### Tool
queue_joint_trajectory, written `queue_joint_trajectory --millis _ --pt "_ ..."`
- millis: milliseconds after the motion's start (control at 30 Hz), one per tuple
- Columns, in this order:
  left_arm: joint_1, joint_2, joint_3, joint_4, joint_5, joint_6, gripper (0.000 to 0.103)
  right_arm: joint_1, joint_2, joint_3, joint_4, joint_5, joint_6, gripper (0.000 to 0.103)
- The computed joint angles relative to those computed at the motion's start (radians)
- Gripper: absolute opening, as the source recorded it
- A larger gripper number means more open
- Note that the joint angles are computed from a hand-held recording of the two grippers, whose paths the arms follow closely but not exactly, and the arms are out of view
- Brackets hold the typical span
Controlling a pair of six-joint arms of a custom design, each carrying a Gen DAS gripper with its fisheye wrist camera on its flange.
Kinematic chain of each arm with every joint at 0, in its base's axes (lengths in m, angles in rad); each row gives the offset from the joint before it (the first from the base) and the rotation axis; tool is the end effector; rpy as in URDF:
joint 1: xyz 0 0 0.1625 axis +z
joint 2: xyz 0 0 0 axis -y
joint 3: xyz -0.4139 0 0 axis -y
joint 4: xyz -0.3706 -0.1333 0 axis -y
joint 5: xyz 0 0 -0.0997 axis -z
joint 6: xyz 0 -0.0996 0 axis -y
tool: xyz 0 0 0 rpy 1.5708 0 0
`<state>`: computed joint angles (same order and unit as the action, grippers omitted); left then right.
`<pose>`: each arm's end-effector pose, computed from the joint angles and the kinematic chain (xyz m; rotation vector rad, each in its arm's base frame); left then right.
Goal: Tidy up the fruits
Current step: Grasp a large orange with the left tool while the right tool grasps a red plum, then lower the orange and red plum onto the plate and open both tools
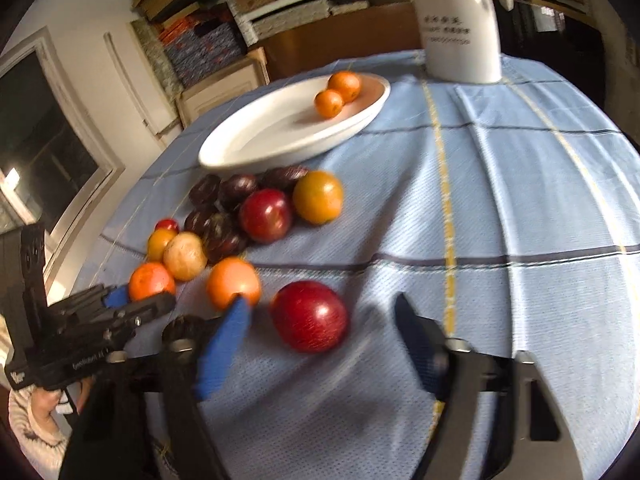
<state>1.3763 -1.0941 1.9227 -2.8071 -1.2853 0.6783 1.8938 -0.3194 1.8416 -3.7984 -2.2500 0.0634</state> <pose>0.0482 -0.5903 0.2089 1.0821 2.5123 -0.4546 0.2376 -0.4869 -0.0721 0.0012 -2.4367 1.0368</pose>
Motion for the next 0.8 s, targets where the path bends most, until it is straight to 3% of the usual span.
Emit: queue_joint_trajectory --millis 167,667,800 --pt "0.001 0.001 -0.001 0.001 -0.004 -0.002 0.045 -0.001 0.001 -0.004 0.018 0.009 0.003 0.04" --pt "0.0 -0.038 0.027 -0.07 -0.091 0.009 0.045 0.002 0.001 0.032 -0.156 0.049 -0.041 0.038" --pt "-0.034 0.0 -0.035 -0.053 -0.063 -0.005 0.045 -0.007 -0.046 0.018 -0.083 0.078 -0.027 0.038"
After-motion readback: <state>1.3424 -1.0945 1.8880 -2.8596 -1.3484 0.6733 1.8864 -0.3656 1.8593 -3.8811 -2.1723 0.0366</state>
